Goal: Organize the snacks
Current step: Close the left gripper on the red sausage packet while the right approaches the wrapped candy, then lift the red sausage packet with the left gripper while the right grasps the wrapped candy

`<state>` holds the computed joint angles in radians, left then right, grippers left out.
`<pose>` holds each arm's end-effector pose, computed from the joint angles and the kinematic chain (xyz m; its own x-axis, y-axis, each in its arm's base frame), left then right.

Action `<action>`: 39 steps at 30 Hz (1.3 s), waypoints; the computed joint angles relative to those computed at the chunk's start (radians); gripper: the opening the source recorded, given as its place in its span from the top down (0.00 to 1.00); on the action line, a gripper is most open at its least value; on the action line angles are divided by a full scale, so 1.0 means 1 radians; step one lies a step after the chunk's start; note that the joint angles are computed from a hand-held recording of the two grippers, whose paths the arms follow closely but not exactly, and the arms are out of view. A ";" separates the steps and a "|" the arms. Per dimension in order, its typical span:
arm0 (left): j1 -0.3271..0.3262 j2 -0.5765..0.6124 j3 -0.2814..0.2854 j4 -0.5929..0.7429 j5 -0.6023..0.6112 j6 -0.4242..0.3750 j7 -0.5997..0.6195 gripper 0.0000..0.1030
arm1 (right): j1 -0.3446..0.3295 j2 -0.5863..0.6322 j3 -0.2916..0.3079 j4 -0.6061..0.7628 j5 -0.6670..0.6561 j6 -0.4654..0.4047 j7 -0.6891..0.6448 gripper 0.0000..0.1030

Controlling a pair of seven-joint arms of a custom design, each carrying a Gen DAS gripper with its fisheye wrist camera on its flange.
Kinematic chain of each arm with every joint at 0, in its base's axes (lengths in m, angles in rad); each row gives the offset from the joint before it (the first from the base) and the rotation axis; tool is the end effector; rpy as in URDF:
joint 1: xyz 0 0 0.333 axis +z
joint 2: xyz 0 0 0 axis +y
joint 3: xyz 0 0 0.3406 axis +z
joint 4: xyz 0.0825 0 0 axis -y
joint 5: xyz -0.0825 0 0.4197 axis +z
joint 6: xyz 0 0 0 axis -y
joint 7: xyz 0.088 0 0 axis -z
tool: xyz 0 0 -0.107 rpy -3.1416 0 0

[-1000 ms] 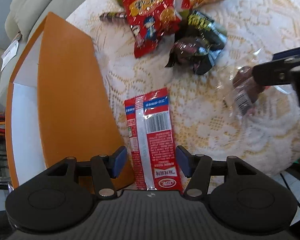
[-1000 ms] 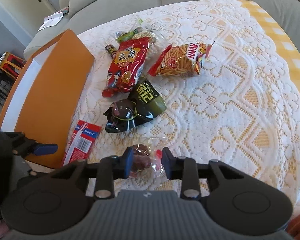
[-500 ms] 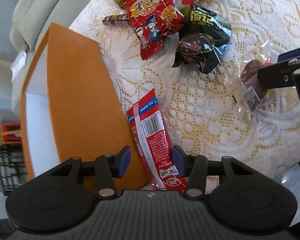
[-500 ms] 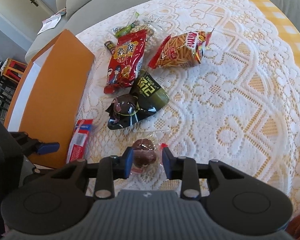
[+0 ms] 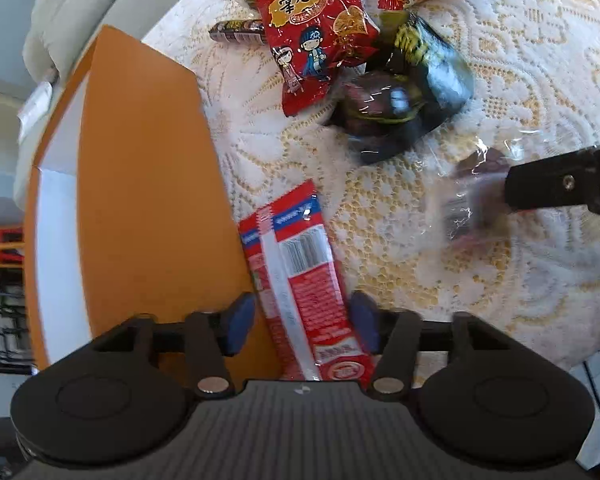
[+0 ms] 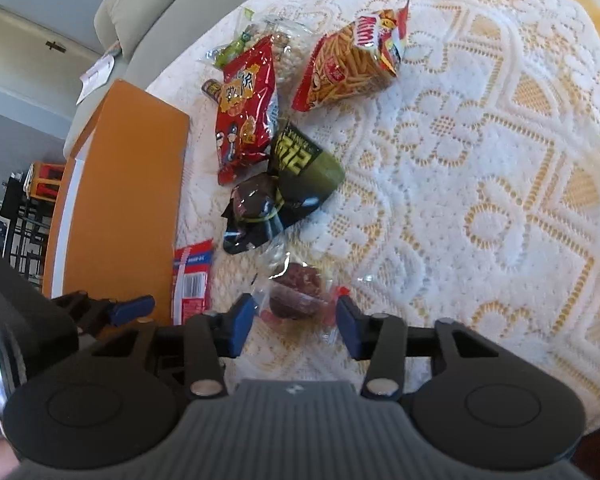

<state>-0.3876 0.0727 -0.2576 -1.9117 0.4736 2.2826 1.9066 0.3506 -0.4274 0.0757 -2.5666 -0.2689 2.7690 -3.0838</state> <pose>0.5205 -0.3739 0.5008 -0.8326 -0.3132 -0.4568 -0.3069 0.9475 -0.0902 0.4185 0.2044 0.4839 -0.6433 -0.5160 -0.5656 -0.4841 0.8465 -0.2215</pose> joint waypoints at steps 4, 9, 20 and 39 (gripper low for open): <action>0.011 -0.008 0.000 0.010 -0.096 -0.034 0.049 0.85 | -0.041 -0.032 0.044 -0.003 -0.061 -0.029 0.055 1.00; 0.021 -0.037 -0.004 -0.005 -0.133 -0.010 0.076 0.93 | -0.052 -0.068 0.065 0.012 -0.124 -0.119 0.081 1.00; 0.068 -0.039 0.003 0.118 -0.524 -0.156 0.218 0.98 | -0.030 -0.072 0.036 0.000 -0.119 -0.076 0.061 1.00; 0.087 -0.030 0.011 0.060 -0.479 -0.035 0.271 0.79 | 0.039 0.086 0.025 0.167 -0.141 -0.239 -0.444 0.58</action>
